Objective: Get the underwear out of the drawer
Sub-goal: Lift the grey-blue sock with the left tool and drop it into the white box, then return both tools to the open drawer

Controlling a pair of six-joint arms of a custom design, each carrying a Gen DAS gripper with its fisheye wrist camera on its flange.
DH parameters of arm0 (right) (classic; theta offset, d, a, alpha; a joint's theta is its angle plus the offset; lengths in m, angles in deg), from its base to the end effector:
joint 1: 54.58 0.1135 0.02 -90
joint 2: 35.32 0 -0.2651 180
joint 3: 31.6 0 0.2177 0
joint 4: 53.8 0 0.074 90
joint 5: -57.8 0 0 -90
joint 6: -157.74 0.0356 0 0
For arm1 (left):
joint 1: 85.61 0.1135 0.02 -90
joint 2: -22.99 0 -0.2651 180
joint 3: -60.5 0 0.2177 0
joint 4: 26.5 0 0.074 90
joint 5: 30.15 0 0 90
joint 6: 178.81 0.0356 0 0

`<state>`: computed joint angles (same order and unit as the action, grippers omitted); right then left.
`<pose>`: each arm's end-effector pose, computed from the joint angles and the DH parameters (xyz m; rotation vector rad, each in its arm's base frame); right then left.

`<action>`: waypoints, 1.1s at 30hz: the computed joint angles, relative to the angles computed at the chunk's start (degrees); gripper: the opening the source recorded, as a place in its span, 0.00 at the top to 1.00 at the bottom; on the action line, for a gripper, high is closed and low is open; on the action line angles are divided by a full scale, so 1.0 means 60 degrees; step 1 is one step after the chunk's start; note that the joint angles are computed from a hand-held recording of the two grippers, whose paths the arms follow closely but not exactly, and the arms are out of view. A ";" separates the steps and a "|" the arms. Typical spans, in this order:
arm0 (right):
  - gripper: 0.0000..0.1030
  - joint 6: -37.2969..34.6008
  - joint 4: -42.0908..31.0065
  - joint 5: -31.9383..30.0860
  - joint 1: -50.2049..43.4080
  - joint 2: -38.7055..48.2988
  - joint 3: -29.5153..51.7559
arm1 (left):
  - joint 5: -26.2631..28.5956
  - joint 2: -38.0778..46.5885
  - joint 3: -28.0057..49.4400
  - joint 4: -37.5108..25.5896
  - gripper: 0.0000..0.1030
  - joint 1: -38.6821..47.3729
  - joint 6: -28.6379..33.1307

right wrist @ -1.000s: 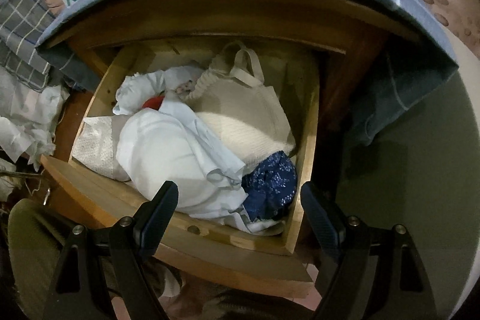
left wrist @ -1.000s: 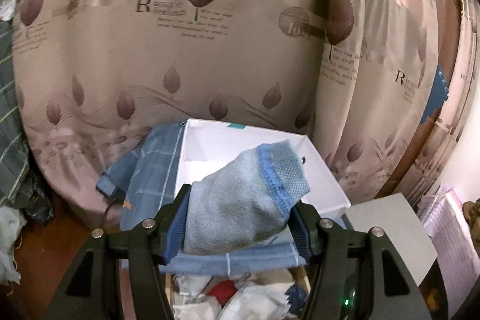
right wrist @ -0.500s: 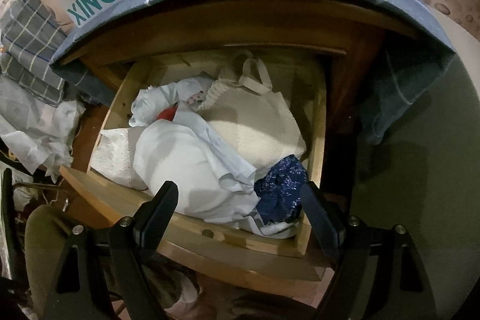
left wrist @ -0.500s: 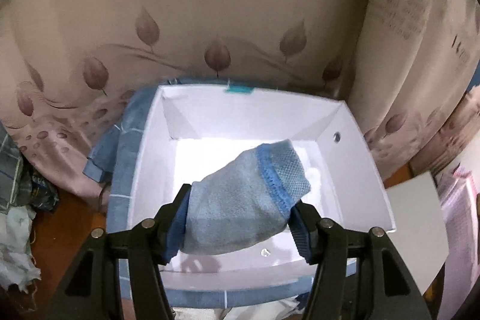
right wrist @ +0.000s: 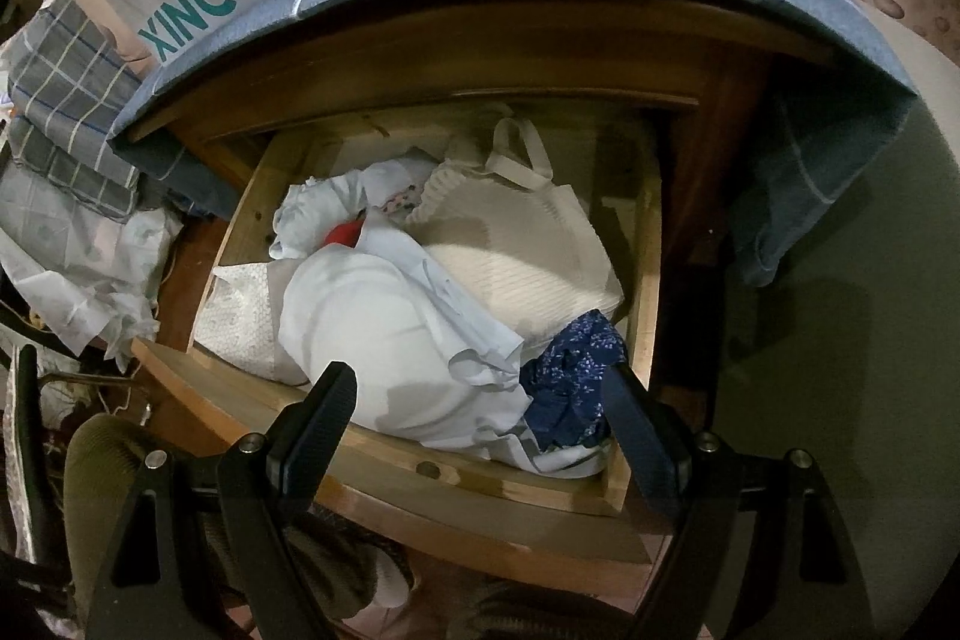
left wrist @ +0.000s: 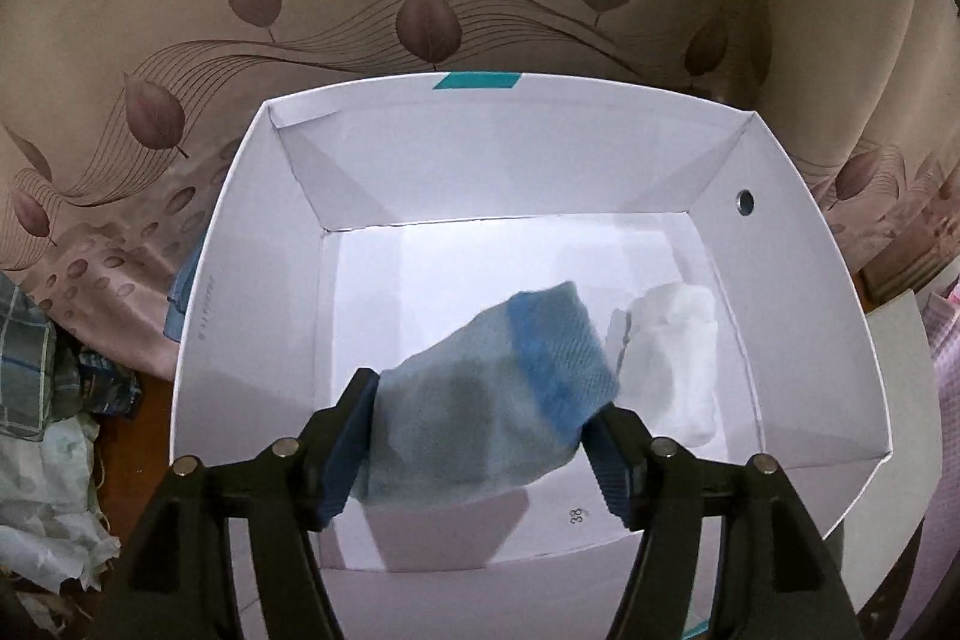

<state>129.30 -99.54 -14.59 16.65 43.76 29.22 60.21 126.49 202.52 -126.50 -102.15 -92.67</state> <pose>0.0822 0.2085 0.2086 -0.1292 2.6537 0.3970 0.2919 -0.0869 0.4106 0.2947 2.6335 -0.1275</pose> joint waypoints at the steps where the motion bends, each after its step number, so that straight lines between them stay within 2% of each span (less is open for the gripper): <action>1: 0.21 -0.0009 0.0010 -0.0020 -0.0012 0.0015 0.0005 | 0.0006 -0.0058 -0.0115 0.0086 0.34 0.0012 -0.0006; 4: 0.21 -0.0012 -0.0031 -0.0028 -0.0012 0.0039 0.0030 | 0.0228 -0.0186 -0.0221 0.0228 0.31 0.0138 0.0061; 11: 0.21 0.0044 -0.0137 -0.0028 -0.0101 0.0086 0.0081 | 0.0362 -0.0910 -0.0231 0.0345 0.30 0.0237 0.0171; 18: 0.21 0.0075 -0.0276 0.0035 -0.0077 0.0202 0.0186 | 0.0430 -0.3067 -0.1316 0.0504 0.30 0.0685 0.0795; 21: 0.21 0.0078 -0.0345 0.0007 -0.0096 0.0285 0.0246 | 0.0838 -0.4099 -0.1991 0.0411 0.30 0.1321 0.1294; 26: 0.21 0.0025 -0.0228 -0.0414 -0.0349 0.0320 0.0152 | 0.2611 -0.5965 -0.3901 0.0141 0.30 0.4036 0.3051; 29: 0.21 0.0089 -0.0260 -0.0483 -0.0406 0.0352 0.0136 | 0.4135 -0.6689 -0.5396 -0.0391 0.30 0.6752 0.5108; 33: 0.21 -0.0095 -0.0232 -0.0958 -0.0678 0.0406 0.0185 | 0.4797 -0.7078 -0.7478 -0.0593 0.30 0.9303 0.7206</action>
<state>128.72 -100.93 -20.34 12.58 46.19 30.33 88.99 84.02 157.66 -130.06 -46.33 -49.44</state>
